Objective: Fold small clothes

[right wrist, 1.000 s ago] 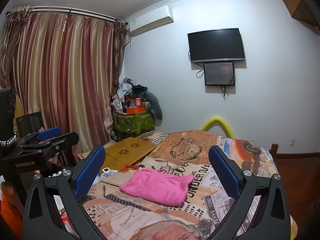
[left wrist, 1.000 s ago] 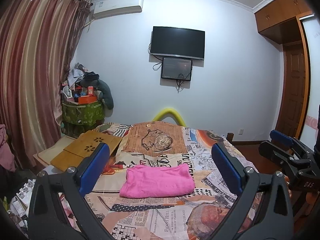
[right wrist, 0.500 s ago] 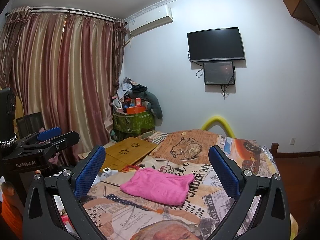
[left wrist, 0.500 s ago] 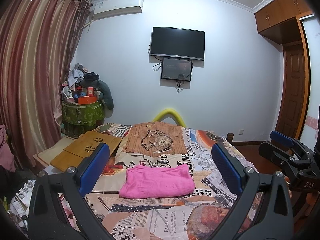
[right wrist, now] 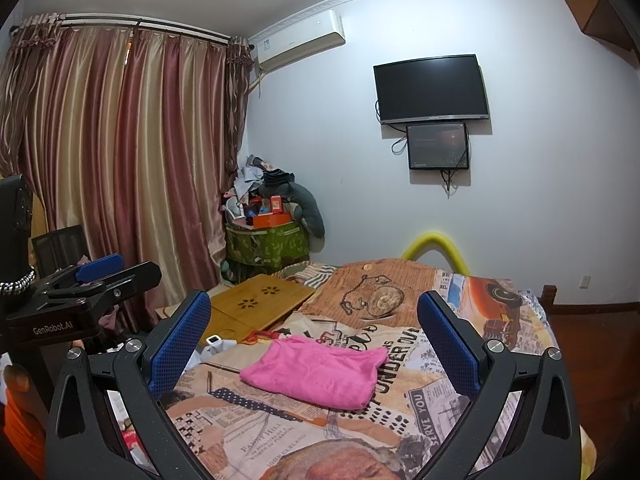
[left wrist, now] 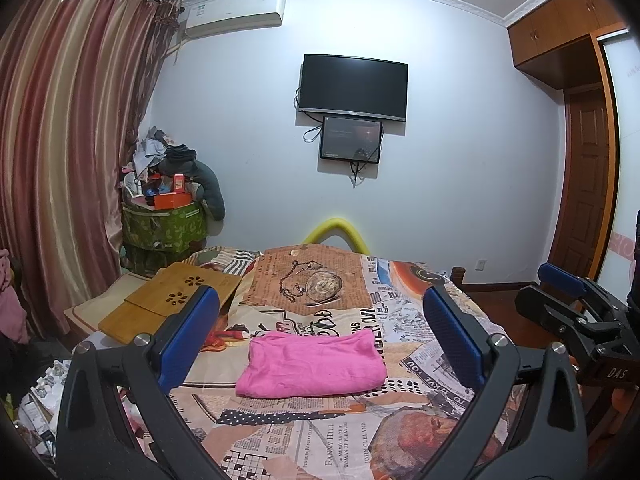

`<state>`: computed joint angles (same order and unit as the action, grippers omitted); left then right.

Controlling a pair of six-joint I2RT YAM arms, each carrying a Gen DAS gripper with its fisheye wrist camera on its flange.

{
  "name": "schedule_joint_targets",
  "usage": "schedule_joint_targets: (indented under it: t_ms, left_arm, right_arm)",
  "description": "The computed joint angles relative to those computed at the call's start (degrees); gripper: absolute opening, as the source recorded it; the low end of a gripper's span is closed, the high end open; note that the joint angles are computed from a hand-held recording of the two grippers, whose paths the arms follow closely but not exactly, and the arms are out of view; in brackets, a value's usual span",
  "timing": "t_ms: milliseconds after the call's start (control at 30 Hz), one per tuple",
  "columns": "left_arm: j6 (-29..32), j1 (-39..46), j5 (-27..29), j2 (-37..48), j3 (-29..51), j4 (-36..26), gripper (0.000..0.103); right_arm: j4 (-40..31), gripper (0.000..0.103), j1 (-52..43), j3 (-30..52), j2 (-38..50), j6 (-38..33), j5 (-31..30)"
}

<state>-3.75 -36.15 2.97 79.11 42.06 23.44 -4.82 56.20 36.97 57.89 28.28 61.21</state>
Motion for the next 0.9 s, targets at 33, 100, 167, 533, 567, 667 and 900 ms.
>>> schedule_joint_targets:
  t_ms: [33,100,167,533,567,667,900]
  left_arm:
    - [0.0,-0.1,-0.1,0.0,0.0,0.0,0.103]
    - [0.1,0.1,0.3,-0.2,-0.1,-0.1,0.103]
    - [0.2,0.2,0.6,-0.1,0.1,-0.4,0.103]
    - [1.0,-0.3,1.1,-0.5,-0.1,-0.7,0.103]
    - [1.1,-0.4,1.0,-0.4,0.0,-0.9,0.103]
    - [1.3,-0.5,1.3,-0.3,0.4,-1.5,0.103]
    - [0.8,-0.1,2.4,-0.4,0.7,-2.3,0.103]
  right_arm:
    - [-0.2,0.102,0.1,0.1,0.0,0.2,0.1]
    - [-0.2,0.102,0.1,0.1,-0.1,0.1,0.0]
    - [-0.4,0.102,0.1,0.2,-0.1,0.1,0.0]
    - [-0.5,0.102,0.7,0.3,0.1,0.3,0.8]
    - [-0.6,0.102,0.7,0.3,0.1,0.3,0.8]
    - [-0.7,0.102,0.7,0.3,0.0,0.5,0.6]
    - [-1.4,0.102,1.2,0.9,0.6,1.3,1.0]
